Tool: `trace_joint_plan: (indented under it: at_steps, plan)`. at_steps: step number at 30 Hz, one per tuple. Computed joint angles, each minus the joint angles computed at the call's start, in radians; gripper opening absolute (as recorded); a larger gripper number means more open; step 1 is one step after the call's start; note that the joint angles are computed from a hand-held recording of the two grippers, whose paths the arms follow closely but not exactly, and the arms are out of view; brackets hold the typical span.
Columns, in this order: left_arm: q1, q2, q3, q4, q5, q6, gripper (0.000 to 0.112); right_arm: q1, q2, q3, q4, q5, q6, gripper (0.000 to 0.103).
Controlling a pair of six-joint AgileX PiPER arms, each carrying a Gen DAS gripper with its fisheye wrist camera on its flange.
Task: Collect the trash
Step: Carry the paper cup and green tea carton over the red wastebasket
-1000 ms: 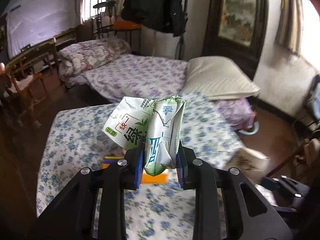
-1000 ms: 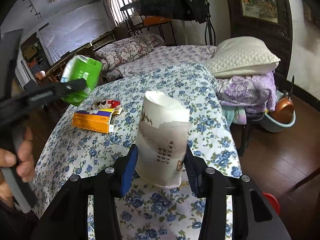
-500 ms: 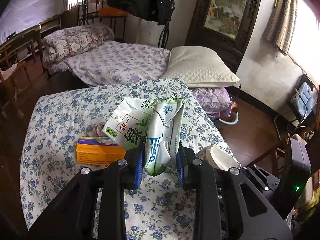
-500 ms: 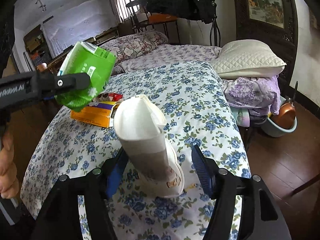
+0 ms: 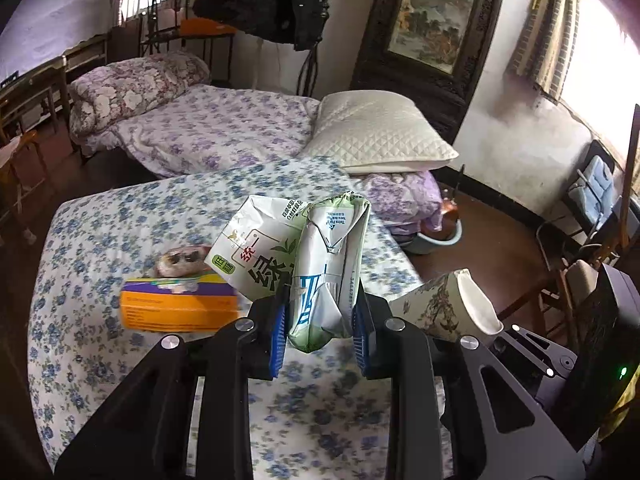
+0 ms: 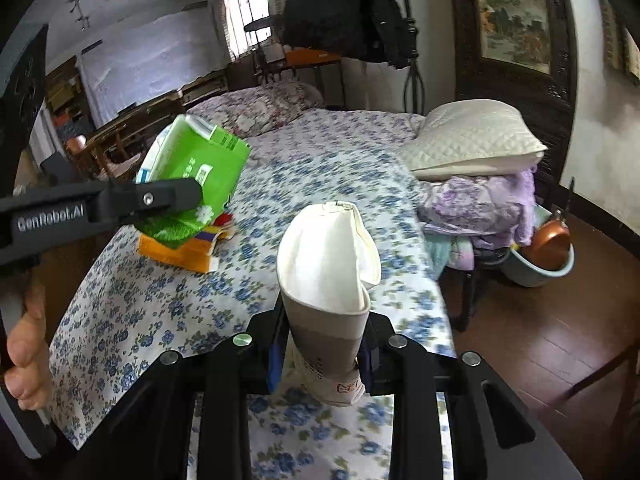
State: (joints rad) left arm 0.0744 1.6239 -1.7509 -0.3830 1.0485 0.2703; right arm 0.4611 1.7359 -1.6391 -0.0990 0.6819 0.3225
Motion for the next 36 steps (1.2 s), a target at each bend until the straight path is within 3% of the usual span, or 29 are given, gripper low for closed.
trace_joint_plan:
  at_steps: [7,19,27,36]
  plan:
    - [-0.110,-0.006,0.001,0.012,-0.001,-0.012,0.028,-0.090,-0.085,0.088,0.012,0.014,0.014,0.029]
    - [-0.385,0.011,0.020,0.110,-0.031,-0.107,0.028,-0.298,-0.302,0.383,0.054,-0.020,-0.084,0.029]
    - [-0.564,0.080,-0.014,0.180,-0.045,-0.173,0.027,-0.516,-0.360,0.545,0.246,-0.051,-0.292,0.029]
    - [-0.699,0.174,-0.064,0.212,-0.039,-0.200,0.026,-0.759,-0.308,0.654,0.557,-0.045,-0.618,0.029]
